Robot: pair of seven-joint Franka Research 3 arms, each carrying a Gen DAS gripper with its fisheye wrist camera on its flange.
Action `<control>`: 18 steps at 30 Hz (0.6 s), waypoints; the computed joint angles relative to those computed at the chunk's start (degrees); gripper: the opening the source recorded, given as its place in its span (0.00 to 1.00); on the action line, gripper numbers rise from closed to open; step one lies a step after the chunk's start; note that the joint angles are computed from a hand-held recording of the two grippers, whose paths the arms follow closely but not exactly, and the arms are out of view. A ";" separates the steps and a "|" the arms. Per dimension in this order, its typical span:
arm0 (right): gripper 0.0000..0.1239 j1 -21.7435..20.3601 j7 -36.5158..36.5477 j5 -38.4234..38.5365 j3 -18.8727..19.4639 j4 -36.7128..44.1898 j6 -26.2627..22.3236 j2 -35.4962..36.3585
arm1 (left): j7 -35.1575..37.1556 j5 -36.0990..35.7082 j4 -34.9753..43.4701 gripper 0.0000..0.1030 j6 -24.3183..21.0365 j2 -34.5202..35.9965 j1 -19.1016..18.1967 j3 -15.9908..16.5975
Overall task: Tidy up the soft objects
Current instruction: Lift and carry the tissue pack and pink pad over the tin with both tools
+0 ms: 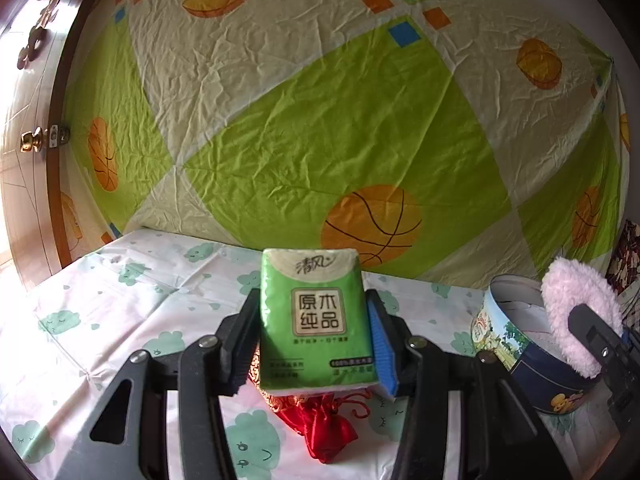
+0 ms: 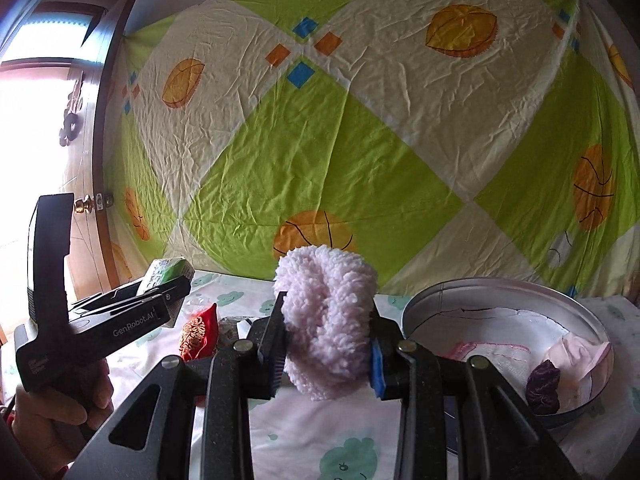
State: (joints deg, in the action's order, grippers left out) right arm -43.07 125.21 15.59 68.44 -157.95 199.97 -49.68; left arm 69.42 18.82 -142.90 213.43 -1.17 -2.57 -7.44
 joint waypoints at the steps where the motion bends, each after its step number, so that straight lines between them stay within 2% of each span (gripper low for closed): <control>1: 0.28 -0.20 -0.07 0.02 0.20 0.01 -0.33 -0.58 | 1.81 -1.93 -0.05 0.48 -0.25 0.01 -0.24 -0.40; 4: 0.28 -0.34 0.32 -0.11 0.35 -0.35 -0.53 -1.90 | 7.03 -8.38 0.02 0.48 -1.82 0.05 -1.23 -1.54; 9: 0.28 -0.39 0.94 -0.51 0.06 -0.78 -0.57 -2.54 | 10.88 -15.05 0.13 0.48 -5.13 -0.10 -2.75 -2.54; 11: 0.28 -0.21 1.03 -0.67 -0.30 -1.11 -0.39 -2.69 | 11.47 -15.88 -0.21 0.48 -5.13 -0.30 -3.19 -2.76; 14: 0.28 0.13 1.09 -0.51 -0.84 -1.83 0.10 -3.32 | 16.24 -21.63 -0.77 0.48 -4.70 -0.65 -4.28 -4.06; 18: 0.28 0.73 0.58 -0.25 -1.74 -2.75 0.55 -3.29 | 18.37 -25.44 -0.94 0.48 -5.92 -1.31 -5.31 -5.11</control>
